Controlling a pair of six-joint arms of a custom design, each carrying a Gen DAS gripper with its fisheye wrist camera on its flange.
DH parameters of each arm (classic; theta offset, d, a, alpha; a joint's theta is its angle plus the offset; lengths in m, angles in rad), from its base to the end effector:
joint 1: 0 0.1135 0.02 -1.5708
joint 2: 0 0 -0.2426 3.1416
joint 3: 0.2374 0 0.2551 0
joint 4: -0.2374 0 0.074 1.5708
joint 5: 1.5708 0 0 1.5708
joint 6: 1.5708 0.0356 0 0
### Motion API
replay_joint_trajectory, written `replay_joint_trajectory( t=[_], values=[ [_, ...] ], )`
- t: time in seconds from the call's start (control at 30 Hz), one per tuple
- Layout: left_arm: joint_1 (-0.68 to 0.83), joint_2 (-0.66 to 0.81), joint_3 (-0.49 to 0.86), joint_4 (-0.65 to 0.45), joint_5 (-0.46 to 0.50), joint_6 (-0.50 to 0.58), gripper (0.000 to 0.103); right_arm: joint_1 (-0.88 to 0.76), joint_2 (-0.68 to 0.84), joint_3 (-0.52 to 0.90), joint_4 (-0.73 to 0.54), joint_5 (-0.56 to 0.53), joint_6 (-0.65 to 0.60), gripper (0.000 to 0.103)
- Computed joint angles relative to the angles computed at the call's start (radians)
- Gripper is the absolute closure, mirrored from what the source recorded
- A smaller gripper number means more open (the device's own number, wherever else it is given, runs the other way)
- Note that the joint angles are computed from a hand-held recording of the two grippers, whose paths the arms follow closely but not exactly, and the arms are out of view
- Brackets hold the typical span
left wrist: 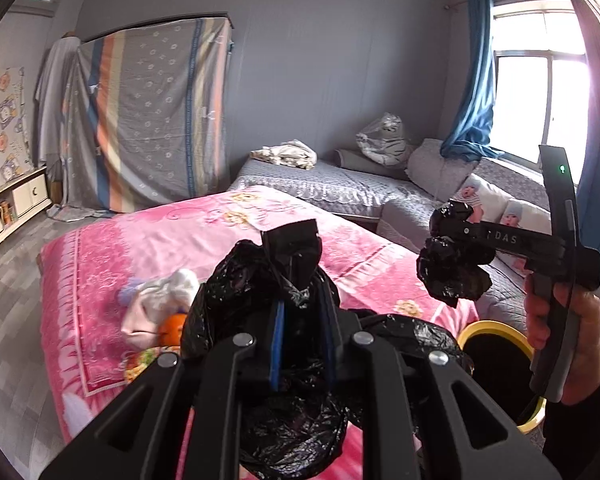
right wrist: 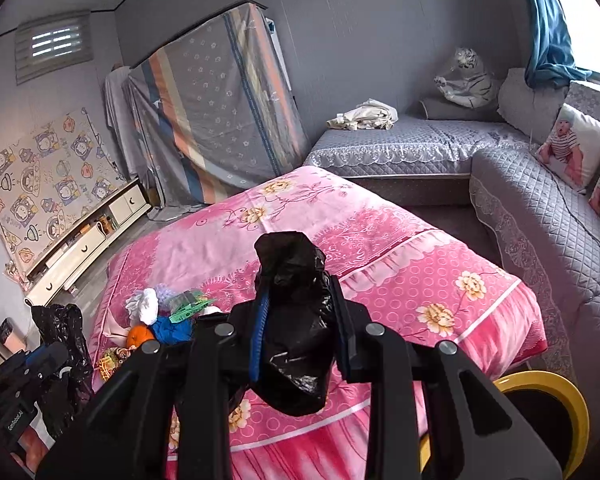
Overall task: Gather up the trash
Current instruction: 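Carry both black bags to the yellow bin and lower them inside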
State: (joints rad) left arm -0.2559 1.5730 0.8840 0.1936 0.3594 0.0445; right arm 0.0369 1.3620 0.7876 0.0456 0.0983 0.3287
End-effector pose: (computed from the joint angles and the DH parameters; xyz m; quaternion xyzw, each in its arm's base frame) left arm 0.3301 -0.0993 0.1938 0.2170 0.8218 -0.2058 0.4849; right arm 0.3049 0.0078 0.2113 0.1501 0.8535 0.0485 0.4966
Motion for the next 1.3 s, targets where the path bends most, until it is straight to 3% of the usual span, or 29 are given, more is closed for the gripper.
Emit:
replay_joint_trajectory(
  t=[0.57,0.83,1.1,1.3],
  values=[
    [-0.213,-0.051,0.055,0.007,-0.042,-0.010,0.088,-0.170,-0.546,-0.185,-0.187,0.071,-0.079,0.077],
    [-0.318,-0.007,0.124,-0.003,-0.054,-0.013,0.088,-0.340,-0.778,-0.244,-0.275,0.045,-0.128,0.077],
    [-0.431,0.104,0.233,-0.031,-0.074,0.000,0.088,-0.611,-0.884,-0.300,-0.310,-0.052,-0.189,0.077],
    [-0.504,0.224,0.302,-0.040,-0.090,0.010,0.088,-0.692,-0.870,-0.381,-0.263,-0.050,-0.218,0.077]
  ],
)
